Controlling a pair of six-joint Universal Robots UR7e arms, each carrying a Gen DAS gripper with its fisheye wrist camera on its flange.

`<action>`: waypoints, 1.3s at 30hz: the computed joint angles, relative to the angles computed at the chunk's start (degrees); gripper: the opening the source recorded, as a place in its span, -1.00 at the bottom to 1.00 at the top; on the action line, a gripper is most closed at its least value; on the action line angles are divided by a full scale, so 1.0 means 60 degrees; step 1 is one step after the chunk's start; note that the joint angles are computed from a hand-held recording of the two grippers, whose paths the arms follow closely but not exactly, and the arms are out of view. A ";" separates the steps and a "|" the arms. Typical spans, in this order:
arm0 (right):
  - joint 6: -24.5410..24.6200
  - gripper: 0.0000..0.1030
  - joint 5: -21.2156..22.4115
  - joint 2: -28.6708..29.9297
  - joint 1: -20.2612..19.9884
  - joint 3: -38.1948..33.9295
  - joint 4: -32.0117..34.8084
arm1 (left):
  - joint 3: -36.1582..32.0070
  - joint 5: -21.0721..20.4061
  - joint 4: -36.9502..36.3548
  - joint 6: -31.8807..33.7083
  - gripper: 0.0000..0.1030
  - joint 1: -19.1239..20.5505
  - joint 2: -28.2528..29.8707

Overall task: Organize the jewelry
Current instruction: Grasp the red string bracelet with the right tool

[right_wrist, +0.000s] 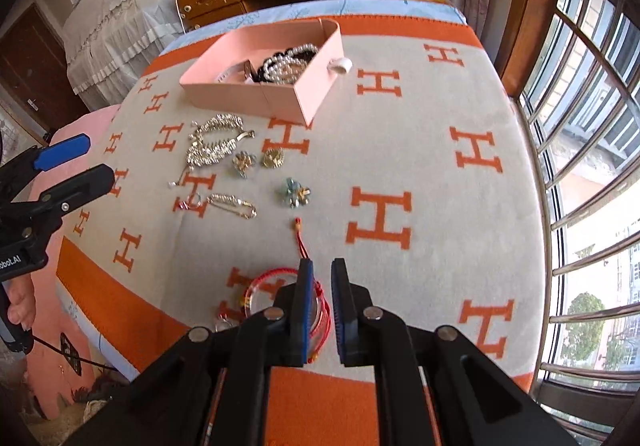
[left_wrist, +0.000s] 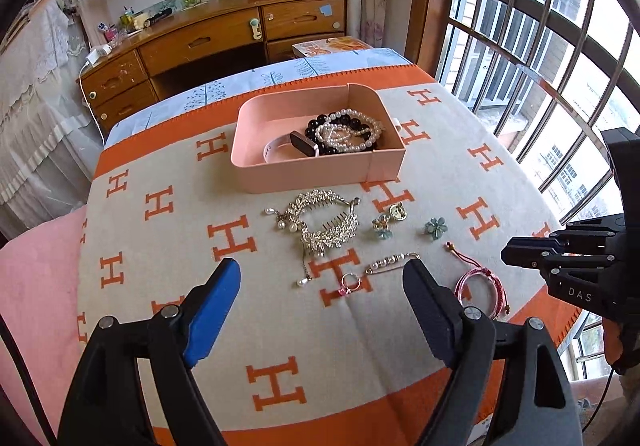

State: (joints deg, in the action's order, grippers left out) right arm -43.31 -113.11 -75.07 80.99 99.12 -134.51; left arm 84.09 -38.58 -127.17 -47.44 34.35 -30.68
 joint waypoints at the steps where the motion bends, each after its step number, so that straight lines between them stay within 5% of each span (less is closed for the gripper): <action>1: 0.0204 -0.82 -0.0086 0.0028 -0.0057 -0.0043 0.0218 | 0.0022 -0.0059 0.0039 -0.0070 0.59 0.0021 0.0009; 7: 0.1929 -0.82 -0.0097 0.0345 -0.0381 -0.0717 0.1945 | 0.0137 -0.0431 -0.0116 -0.0222 0.59 0.0151 0.0031; 11: 0.2118 -0.77 -0.0203 0.0378 -0.0360 -0.0695 0.1907 | 0.0169 -0.0433 -0.0205 -0.0142 0.59 0.0176 0.0056; 17: 0.1369 -0.75 -0.1065 0.0380 -0.0009 -0.0165 0.0925 | 0.0099 -0.0402 -0.0140 -0.0079 0.59 0.0248 0.0096; 26: -0.1497 -0.66 -0.1620 0.0101 0.0211 0.1413 -0.2178 | -0.0398 -0.0583 0.0183 0.1502 0.59 0.0538 0.0315; 33: -0.1371 -0.88 -0.1153 -0.0006 0.0018 0.1190 -0.1653 | -0.1153 -0.0016 0.0845 0.3320 0.58 0.0563 0.0805; 35: -0.1131 -0.88 -0.0958 0.0010 -0.0037 0.1014 -0.1260 | -0.1381 0.0041 0.1041 0.3882 0.39 0.0589 0.0949; 39: -0.0711 -0.88 -0.0591 0.0048 -0.0192 0.0602 -0.0540 | -0.1857 0.0061 0.1569 0.4690 0.33 0.0674 0.1234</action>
State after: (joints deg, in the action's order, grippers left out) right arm -47.58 -116.66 -74.78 79.84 102.73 -137.75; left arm 72.95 -38.22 -117.75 -19.30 38.40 -23.27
